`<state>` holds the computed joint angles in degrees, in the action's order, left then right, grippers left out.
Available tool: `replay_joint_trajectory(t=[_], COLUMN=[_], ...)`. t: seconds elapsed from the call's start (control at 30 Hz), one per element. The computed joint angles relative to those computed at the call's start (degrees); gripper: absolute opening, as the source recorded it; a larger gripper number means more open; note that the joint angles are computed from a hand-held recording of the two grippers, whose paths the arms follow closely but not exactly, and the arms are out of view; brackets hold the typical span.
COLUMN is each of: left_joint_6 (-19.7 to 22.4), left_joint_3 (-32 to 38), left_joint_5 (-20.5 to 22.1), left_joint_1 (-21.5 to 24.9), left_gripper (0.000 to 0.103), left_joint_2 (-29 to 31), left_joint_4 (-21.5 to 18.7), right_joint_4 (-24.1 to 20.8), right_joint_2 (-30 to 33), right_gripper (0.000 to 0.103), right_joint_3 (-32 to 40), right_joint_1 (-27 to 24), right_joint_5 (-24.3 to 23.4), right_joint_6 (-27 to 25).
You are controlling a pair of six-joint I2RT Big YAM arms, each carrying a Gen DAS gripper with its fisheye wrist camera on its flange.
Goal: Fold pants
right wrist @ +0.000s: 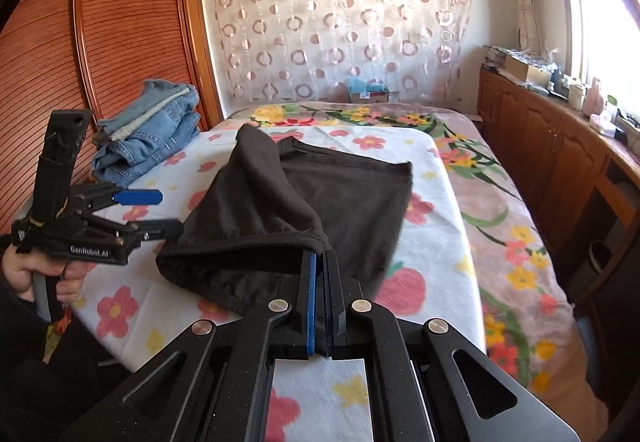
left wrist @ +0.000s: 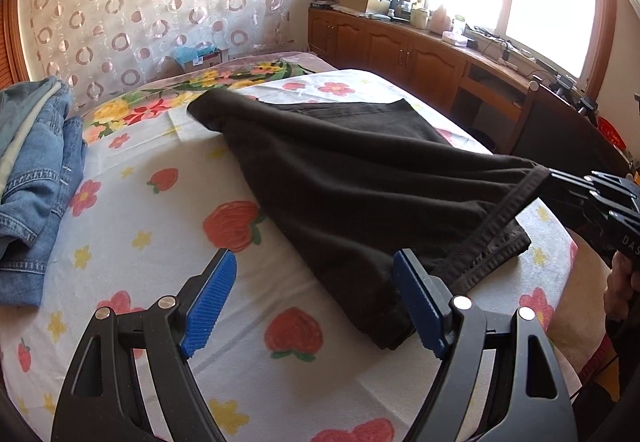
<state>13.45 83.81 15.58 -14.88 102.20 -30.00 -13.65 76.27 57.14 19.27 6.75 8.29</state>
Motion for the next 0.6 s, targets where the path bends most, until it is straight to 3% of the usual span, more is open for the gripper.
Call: replay_joint_trajectory(t=[0.47,0.6], left_joint_6=[1.82,1.74], left_joint_3=[1.33,1.26], left_joint_5=[-3.2,-3.63], left_joint_1=[-1.2,-1.19], left_gripper=[0.081,0.081], left_joint_2=[2.4,2.8], left_joint_4=[-2.64,-2.84], right_joint_4=[-5.23,-6.13], right_joint_2=[2.12,1.19], right_gripper=[0.003,0.008], right_joint_3=[0.43,0.52], right_joint_1=[-2.36,-2.41], right_joint_5=[-4.04,-3.05], right_joint_6=[1.96,2.05])
